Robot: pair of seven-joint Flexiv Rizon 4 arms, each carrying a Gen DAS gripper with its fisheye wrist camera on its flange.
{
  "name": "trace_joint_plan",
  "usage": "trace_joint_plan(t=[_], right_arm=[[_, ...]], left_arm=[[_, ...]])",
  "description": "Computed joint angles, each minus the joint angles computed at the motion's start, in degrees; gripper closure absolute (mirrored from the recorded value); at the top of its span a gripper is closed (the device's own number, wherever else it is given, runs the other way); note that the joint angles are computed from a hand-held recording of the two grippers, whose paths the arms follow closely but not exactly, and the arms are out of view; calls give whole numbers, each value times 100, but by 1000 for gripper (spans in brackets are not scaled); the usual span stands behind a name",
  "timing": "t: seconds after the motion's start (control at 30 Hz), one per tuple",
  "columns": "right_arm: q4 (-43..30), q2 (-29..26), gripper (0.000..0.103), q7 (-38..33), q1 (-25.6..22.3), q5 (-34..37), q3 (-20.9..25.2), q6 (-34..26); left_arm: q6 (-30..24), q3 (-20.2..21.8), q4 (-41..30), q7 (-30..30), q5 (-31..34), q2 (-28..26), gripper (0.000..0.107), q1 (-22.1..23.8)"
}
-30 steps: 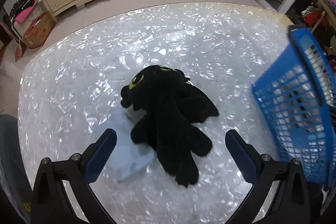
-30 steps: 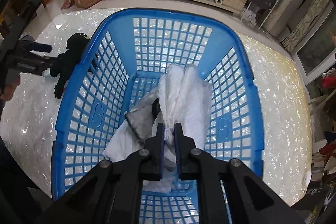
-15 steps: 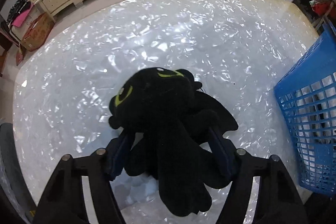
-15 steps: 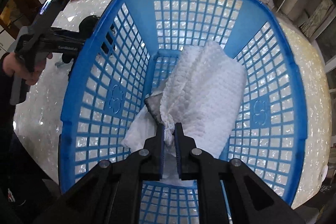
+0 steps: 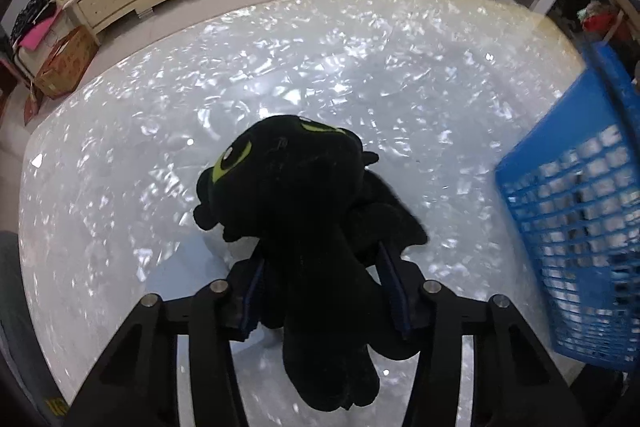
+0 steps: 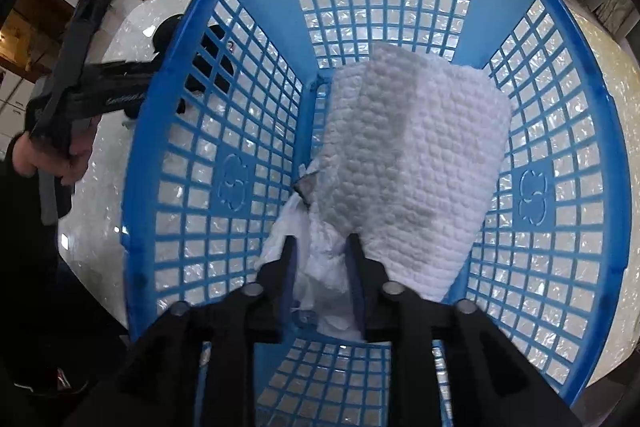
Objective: Organize soft objects
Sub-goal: 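Lower the towel into the basket and open the right gripper while the left gripper grasps the black plush dragon, then carry the black plush dragon over the basket with the left gripper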
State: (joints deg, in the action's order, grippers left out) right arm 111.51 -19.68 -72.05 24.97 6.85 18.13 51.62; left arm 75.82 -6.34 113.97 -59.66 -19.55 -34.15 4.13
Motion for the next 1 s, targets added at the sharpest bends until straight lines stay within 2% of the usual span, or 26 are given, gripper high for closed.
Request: trace_joint_plan(t=[0.2, 0.33, 0.37, 0.43, 0.5, 0.63, 0.7, 0.73, 0.8, 0.93, 1.0], right_arm=[[-42, 21, 59, 139, 29, -76, -49, 7], [275, 269, 54, 440, 146, -408, -136, 292], [344, 335, 50, 461, 133, -431, -128, 350], [497, 475, 46, 582, 118, -444, -125, 506], [658, 620, 46, 809, 123, -525, -161, 657], [894, 940, 45, 983, 116, -636, -136, 773], [1081, 1146, 33, 1208, 146, -856, -175, 856], [1182, 1240, 30, 1341, 162, -1004, -196, 896], [1381, 1437, 27, 1693, 216, -1384, -221, 968], [1726, 1867, 24, 1935, 142, -1649, -194, 943], [1883, 1969, 19, 2116, 101, -1813, -197, 1011]], left_arm=[[382, -1003, 1072, 909, -906, 969, 59, 807], [500, -1323, 1565, 1483, -1667, 1536, 59, 941], [545, -1372, 1673, 1597, -1863, 1662, 59, 924], [714, -1255, 1848, 1577, -2021, 1873, 59, 725], [721, -884, 1931, 1322, -1835, 2051, 59, 402], [633, -793, 2114, 1565, -2171, 2330, 59, 106], [631, -670, 2196, 1563, -2177, 2476, 59, -108], [614, -625, 2227, 1567, -2208, 2542, 59, -212], [614, -587, 2279, 1737, -2446, 2607, 59, -360], [606, -256, 2346, 1485, -2100, 2820, 59, -795], [534, -124, 2318, 1396, -1998, 2894, 59, -990]])
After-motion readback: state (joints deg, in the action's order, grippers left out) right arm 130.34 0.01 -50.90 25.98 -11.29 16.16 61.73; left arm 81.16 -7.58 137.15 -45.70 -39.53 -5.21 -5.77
